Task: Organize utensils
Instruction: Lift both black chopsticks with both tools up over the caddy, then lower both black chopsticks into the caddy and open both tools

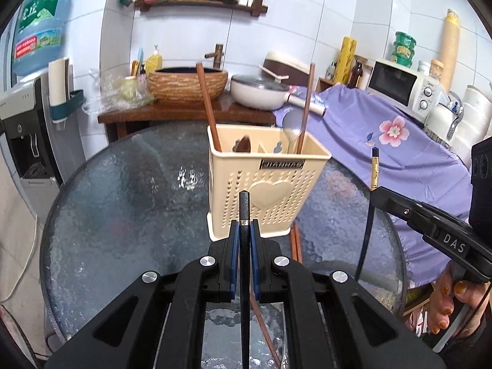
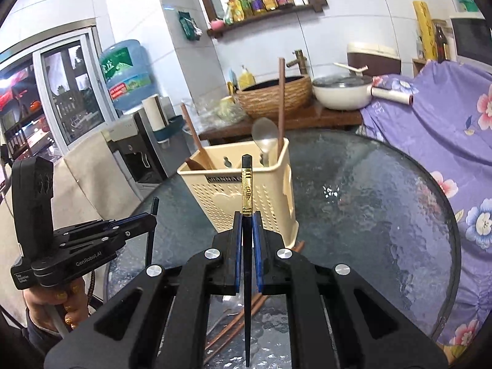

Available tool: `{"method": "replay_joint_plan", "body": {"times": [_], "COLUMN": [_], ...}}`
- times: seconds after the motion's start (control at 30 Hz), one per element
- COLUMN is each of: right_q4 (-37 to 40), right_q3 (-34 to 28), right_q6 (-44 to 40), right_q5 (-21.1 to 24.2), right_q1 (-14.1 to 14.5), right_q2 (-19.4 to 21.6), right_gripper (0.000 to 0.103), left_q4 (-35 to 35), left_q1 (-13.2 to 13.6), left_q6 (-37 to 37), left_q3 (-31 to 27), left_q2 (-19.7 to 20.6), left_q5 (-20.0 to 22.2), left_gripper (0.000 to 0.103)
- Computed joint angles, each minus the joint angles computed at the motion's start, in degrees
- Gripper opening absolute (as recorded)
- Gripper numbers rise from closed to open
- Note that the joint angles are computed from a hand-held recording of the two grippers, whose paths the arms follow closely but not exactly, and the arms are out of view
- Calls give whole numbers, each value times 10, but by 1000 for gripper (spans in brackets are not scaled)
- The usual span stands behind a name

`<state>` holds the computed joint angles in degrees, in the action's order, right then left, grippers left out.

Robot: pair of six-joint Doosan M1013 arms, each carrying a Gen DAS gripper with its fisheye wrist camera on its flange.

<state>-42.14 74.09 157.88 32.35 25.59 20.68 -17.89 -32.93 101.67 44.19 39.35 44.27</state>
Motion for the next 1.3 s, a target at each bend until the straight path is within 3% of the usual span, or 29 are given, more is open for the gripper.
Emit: {"method": "replay_joint_plan", "body": {"times": [0.43,1.3], "right_q4": [-59,-62], "right_q3": [2,-24], "right_q6": [26,-23], "right_q5": [2,9], "right_q1": [12,18], "right_q2": [-9,-6], "right_gripper": [8,7], "left_q4": [-43,-91], "left_q1": [4,7], "left_q6": [43,93], "left_q3": [39,30], "left_q2": [-29,-38], "left_q5": [-46,-67], "left_gripper": [7,7]}}
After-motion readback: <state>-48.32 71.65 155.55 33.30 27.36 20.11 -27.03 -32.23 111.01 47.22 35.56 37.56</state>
